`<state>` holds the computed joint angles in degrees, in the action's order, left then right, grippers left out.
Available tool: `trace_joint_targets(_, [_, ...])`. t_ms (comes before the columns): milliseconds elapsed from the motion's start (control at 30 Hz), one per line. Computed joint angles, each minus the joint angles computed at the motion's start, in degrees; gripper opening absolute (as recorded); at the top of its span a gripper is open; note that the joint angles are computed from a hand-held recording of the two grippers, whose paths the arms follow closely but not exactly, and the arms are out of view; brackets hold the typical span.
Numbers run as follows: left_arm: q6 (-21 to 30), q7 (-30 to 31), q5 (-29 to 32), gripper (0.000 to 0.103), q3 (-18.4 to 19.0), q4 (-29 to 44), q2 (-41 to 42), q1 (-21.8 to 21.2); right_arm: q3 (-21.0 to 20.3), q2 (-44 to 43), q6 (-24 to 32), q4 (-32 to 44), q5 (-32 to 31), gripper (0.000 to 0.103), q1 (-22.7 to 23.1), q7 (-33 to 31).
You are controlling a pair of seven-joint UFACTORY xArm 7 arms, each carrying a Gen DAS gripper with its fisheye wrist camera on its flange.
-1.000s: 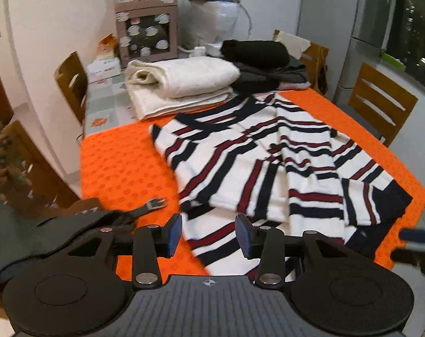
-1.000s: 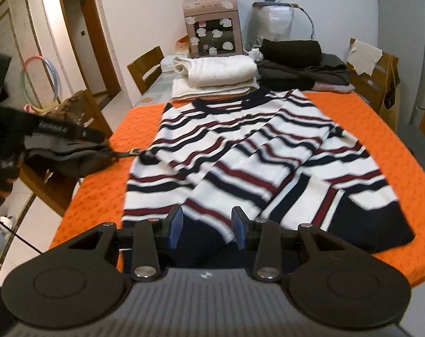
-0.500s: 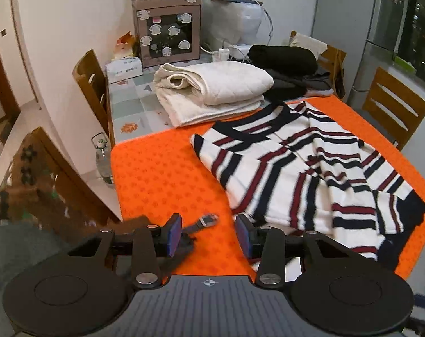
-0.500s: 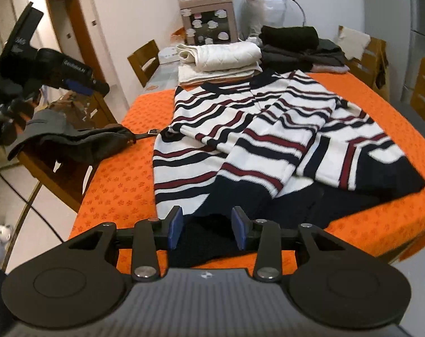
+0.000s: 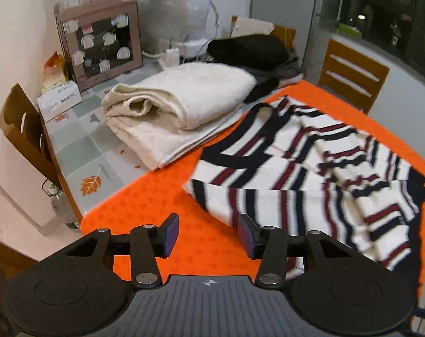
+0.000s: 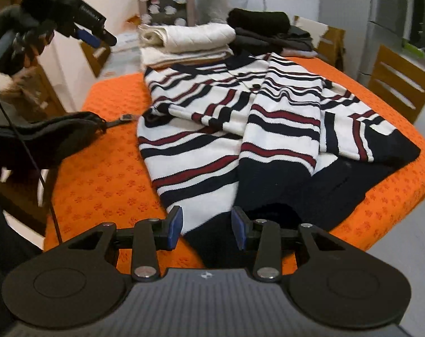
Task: Fold clothes
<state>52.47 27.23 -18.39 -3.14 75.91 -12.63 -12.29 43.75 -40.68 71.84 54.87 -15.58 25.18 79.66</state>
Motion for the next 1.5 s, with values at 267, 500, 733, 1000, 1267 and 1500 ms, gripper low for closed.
trace_joint_targets(267, [0.3, 3.3, -0.1, 0.049, -0.8, 5.6, 10.7, 1.0, 3.4, 10.6, 1.3, 5.8, -3.8, 0.044, -2.8, 3.2])
trace_joint_targets(500, [2.1, 1.3, -4.9, 0.049, -2.0, 7.6, 15.7, 2.1, -0.8, 14.7, 0.5, 4.1, -6.7, 0.044, 2.1, 3.7])
trace_joint_targets(733, [1.6, -6.7, -4.0, 0.049, -3.1, 10.1, 20.2, 1.8, -5.2, 17.2, 1.4, 4.3, -10.2, 0.022, 6.7, 1.5])
trace_joint_targets(1000, [-3.5, -7.6, -5.2, 0.014, -4.5, 9.0, 20.2, 1.4, -5.7, 17.0, 4.6, 5.9, -12.1, 0.003, 8.2, 4.4])
trace_joint_targets(1267, [-4.9, -11.5, 1.6, 0.013, -5.7, 14.6, 19.8, -2.6, -6.2, 12.9, 11.9, 9.1, -12.8, 0.003, 6.6, 4.2])
trace_joint_targets(1500, [-1.8, -24.8, 15.3, 0.013, -6.1, 28.4, 28.4, -9.6, -9.8, 5.4, 16.0, 7.1, -10.7, 0.003, 2.5, -2.3])
